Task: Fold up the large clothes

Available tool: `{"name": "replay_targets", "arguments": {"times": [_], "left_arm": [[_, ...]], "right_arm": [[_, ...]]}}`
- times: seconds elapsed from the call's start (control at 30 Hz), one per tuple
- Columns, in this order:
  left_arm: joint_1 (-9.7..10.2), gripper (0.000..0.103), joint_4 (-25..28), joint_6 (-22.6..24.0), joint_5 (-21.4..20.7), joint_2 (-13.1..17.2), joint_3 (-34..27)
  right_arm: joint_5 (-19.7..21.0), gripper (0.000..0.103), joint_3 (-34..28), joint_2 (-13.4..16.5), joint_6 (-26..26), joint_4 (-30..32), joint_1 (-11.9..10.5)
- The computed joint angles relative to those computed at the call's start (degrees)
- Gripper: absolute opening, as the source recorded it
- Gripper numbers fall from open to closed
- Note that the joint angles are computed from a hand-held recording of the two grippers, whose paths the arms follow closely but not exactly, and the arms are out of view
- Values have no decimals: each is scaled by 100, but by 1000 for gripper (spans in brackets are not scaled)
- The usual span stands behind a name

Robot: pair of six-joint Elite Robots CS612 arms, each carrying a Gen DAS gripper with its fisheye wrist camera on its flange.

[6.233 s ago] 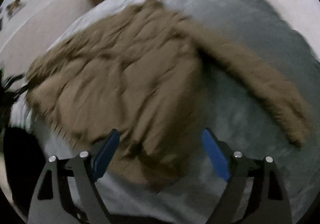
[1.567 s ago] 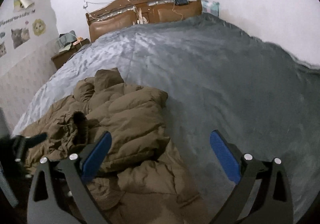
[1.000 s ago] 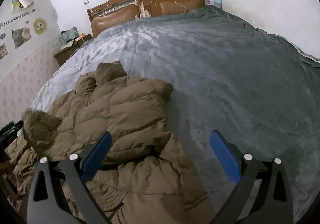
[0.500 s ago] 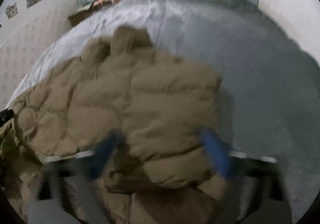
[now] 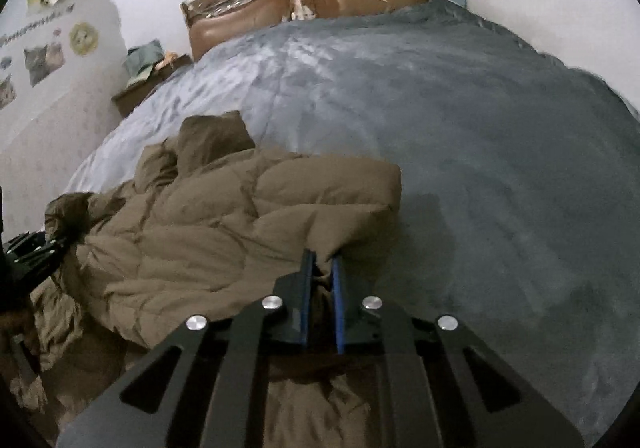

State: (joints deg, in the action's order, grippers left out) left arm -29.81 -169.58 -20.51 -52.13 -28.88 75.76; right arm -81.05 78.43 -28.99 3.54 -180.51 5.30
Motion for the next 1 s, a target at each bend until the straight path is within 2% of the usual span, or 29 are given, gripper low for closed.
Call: {"name": "replay_targets", "arguments": {"times": [0.07,0.1,0.13,0.17,0.2,0.23,0.27,0.37,0.43,0.63,0.73,0.8,0.87,0.93,1.0], "left_arm": [[18,46,485,-208,85,59,-141],[41,51,834,-413,82,84,-197],[48,62,1020,-551,69,64,-159],[69,77,1240,-710,64,81,-161],[75,86,1306,-800,117,90,-138],[73,100,1344,-962,277,73,-54],[83,100,1325,-1078,325,30,44],[147,100,1144,-1317,76,-187,367],[144,100,1021,-1337,162,-389,648],[64,100,79,-1229,454,-1072,1696],[-78,100,-328,-1489,656,-1442,2463],[-157,100,-500,-1884,767,-1563,2844],[-255,100,-717,-2607,834,-1734,3387],[-379,100,-760,-3412,993,-1831,3832],[-435,100,-878,-3731,1013,-1903,4074]], "right_arm": [[-121,33,-56,22,-41,287,18],[-203,60,-110,50,-42,548,30],[-170,74,-144,72,-35,658,21],[-164,75,-186,100,-16,778,18],[-185,76,-196,103,-30,828,21],[-238,80,-207,102,-86,892,33],[-376,83,-235,100,-190,1026,62],[-528,84,-241,91,-260,1151,75],[-621,84,-123,-2,-139,1003,57],[-120,86,962,-629,102,-595,-90],[129,92,1673,-964,-42,-1633,-125],[199,95,2055,-1079,-27,-2356,-148],[164,95,2464,-1183,36,-2997,-163],[203,95,2745,-1239,93,-3376,-189],[217,95,2982,-1271,10,-3662,-201]]}}
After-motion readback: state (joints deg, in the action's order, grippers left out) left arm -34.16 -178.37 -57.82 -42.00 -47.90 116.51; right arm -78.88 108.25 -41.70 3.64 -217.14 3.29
